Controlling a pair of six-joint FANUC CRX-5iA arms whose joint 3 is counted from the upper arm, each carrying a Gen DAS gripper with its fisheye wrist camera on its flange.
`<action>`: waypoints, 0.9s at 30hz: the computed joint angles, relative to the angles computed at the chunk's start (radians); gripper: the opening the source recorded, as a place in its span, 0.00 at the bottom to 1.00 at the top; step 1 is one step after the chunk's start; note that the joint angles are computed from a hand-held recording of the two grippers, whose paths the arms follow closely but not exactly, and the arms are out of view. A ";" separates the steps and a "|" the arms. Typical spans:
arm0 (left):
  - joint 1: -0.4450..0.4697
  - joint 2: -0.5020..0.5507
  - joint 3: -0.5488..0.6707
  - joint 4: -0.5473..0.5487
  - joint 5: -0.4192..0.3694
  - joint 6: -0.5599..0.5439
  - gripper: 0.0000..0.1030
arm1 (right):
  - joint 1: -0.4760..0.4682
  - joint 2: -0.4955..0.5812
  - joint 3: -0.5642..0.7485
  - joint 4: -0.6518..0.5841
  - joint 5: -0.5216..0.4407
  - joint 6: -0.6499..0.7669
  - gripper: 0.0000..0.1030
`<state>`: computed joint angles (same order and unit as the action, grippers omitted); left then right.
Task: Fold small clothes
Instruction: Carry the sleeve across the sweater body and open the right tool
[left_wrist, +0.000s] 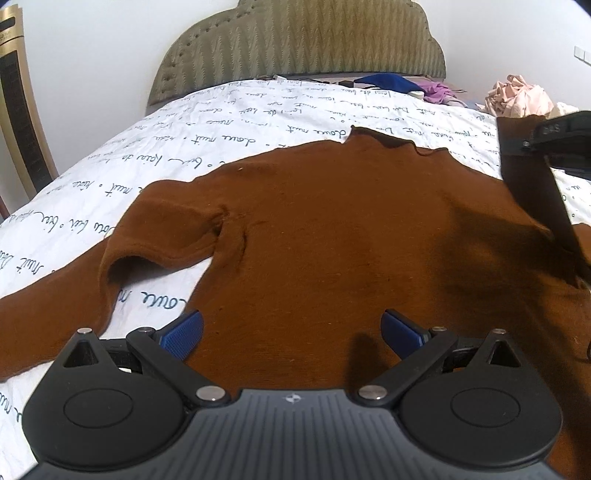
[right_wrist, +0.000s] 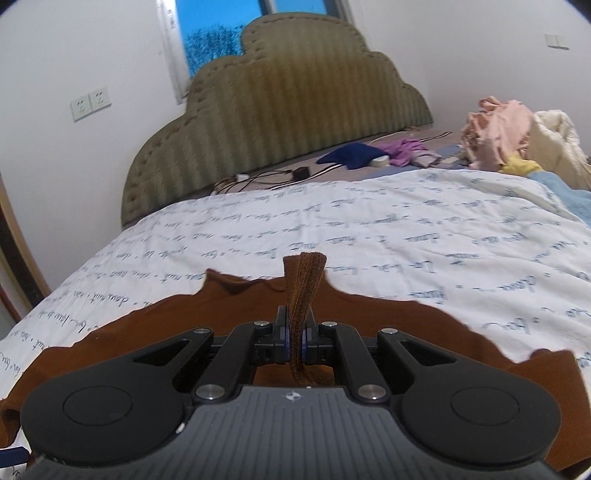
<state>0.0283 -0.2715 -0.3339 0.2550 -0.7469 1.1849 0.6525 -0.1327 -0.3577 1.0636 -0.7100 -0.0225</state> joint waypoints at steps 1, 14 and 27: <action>0.002 -0.001 -0.001 -0.001 0.002 -0.002 1.00 | 0.002 0.011 0.012 -0.007 0.003 0.009 0.11; 0.037 -0.007 -0.007 0.016 -0.014 -0.013 1.00 | 0.053 0.135 0.137 -0.079 0.007 0.124 0.11; 0.083 -0.036 -0.036 0.098 -0.013 -0.088 1.00 | 0.100 0.250 0.274 -0.156 0.040 0.278 0.11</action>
